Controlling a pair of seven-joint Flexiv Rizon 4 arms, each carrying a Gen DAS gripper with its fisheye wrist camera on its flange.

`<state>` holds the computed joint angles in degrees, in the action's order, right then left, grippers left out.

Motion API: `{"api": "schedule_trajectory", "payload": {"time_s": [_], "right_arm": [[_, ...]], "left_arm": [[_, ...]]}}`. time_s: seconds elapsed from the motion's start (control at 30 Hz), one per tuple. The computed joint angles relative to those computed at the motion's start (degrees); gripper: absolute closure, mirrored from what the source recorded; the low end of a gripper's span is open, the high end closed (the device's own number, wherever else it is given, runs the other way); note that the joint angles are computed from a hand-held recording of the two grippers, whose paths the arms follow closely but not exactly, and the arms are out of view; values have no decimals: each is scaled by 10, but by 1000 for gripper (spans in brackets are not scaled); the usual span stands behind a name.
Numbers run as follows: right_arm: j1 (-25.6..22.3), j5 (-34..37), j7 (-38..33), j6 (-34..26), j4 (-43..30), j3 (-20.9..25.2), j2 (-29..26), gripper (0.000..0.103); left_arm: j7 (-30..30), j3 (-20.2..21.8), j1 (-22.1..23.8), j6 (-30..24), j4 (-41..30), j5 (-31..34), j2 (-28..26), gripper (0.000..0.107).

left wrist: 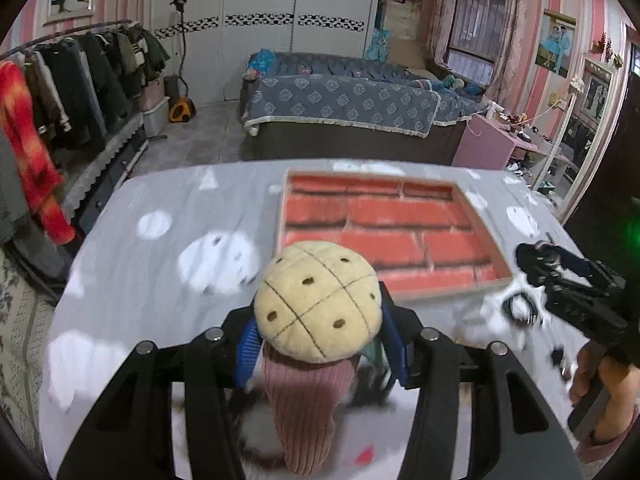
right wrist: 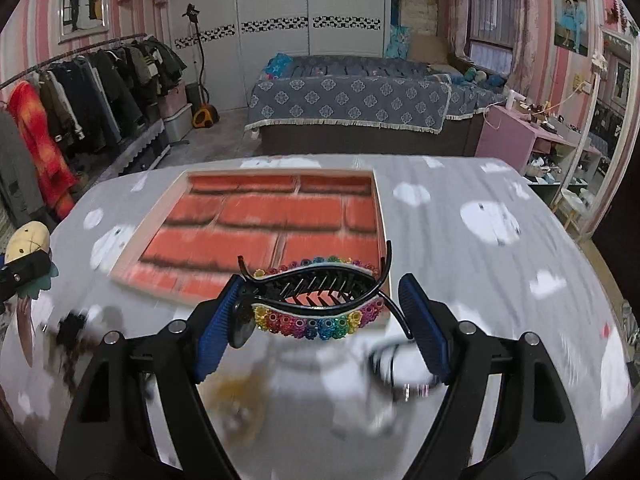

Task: Organize jewelry
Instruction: 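Carry both held items into the brick-pattern tray and open both tools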

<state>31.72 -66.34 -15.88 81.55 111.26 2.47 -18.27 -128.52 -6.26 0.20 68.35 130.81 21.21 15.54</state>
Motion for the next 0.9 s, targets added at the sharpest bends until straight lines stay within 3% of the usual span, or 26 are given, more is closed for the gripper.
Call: {"api": "schedule_trajectory", "payload": {"time_s": [0.07, 0.17, 0.3, 0.4, 0.7, 0.9], "right_arm": [[-8, 74, -66, -21, -47, 23, -39, 26], [-18, 187, -168, -62, -129, 56, -100, 26], [-15, 270, -269, -133, -236, 74, -170, 26], [-9, 323, -328, -186, -315, 86, -219, 26], [9, 447, -418, -307, -490, 86, -319, 26], [44, 459, -434, -328, -536, 29, -344, 26]], "left_arm": [[9, 0, 7, 11, -36, -10, -48, 56], [-26, -8, 18, 7, -108, 44, -115, 56], [-26, 6, 9, 0, -191, 49, -207, 56], [-25, 20, -7, -44, -266, 47, -283, 56], [16, 65, -42, -97, -376, -34, -411, 56], [34, 110, -77, -111, -410, -63, -451, 56]]}}
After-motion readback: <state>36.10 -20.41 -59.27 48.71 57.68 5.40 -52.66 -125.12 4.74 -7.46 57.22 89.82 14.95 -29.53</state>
